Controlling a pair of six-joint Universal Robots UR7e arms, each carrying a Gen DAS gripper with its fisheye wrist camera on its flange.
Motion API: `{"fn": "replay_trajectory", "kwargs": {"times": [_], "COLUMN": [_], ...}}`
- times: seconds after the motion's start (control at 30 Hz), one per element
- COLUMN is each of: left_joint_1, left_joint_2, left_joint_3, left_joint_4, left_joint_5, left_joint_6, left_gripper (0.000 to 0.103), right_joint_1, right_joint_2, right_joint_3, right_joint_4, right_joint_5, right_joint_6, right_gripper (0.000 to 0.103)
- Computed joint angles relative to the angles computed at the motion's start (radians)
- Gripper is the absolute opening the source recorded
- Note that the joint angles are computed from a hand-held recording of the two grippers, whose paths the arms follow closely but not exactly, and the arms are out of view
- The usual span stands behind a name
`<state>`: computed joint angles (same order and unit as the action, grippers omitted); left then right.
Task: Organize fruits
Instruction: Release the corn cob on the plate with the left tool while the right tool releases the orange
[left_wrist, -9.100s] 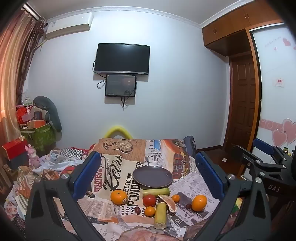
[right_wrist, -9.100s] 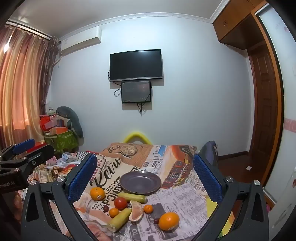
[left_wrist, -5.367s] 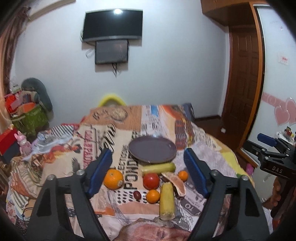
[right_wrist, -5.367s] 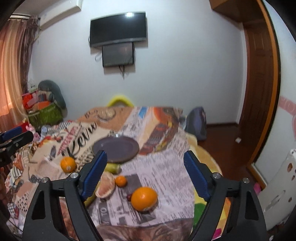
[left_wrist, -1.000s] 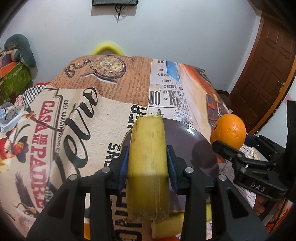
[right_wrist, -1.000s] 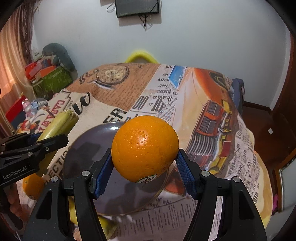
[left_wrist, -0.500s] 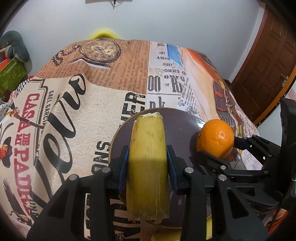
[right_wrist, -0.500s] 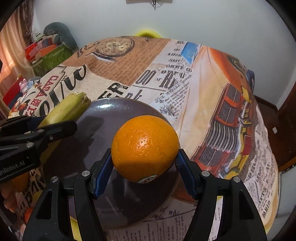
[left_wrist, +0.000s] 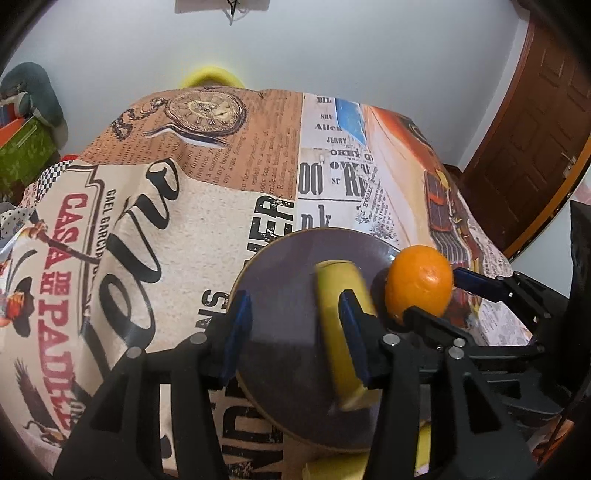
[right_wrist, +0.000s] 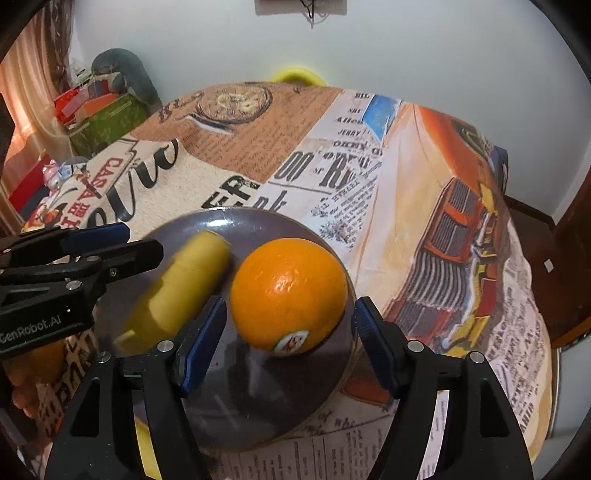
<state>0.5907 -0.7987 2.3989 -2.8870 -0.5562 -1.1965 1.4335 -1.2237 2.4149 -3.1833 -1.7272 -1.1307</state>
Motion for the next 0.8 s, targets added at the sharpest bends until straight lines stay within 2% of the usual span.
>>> {"fn": "replay_trajectory", "kwargs": {"times": [0.17, 0.43, 0.63, 0.8], "left_joint_1": [-0.070, -0.207, -0.324, -0.409], "left_joint_2": [-0.050, -0.175, -0.281, -0.357], "left_joint_3": [0.024, 0.069, 0.098, 0.120], "left_joint_4": [0.126, 0.417, 0.673, 0.833], "left_joint_5": [0.001, -0.025, -0.082, -0.139], "left_joint_6": [-0.099, -0.338, -0.532, -0.654], "left_gripper": [0.049, 0.049, 0.049, 0.049], "right_joint_1": [0.000, -0.005, -0.011, -0.012], "right_joint_2": [-0.073, -0.219, -0.328, -0.379], "right_joint_3": [0.037, 0.109, 0.159, 0.200], "right_joint_4": [0.006, 0.064, 0.124, 0.134], "right_joint_5": [0.025, 0.069, 0.090, 0.086], "right_joint_6": [-0.011, -0.026, -0.033, -0.043], "right_gripper": [0.069, 0.069, 0.069, 0.072]}}
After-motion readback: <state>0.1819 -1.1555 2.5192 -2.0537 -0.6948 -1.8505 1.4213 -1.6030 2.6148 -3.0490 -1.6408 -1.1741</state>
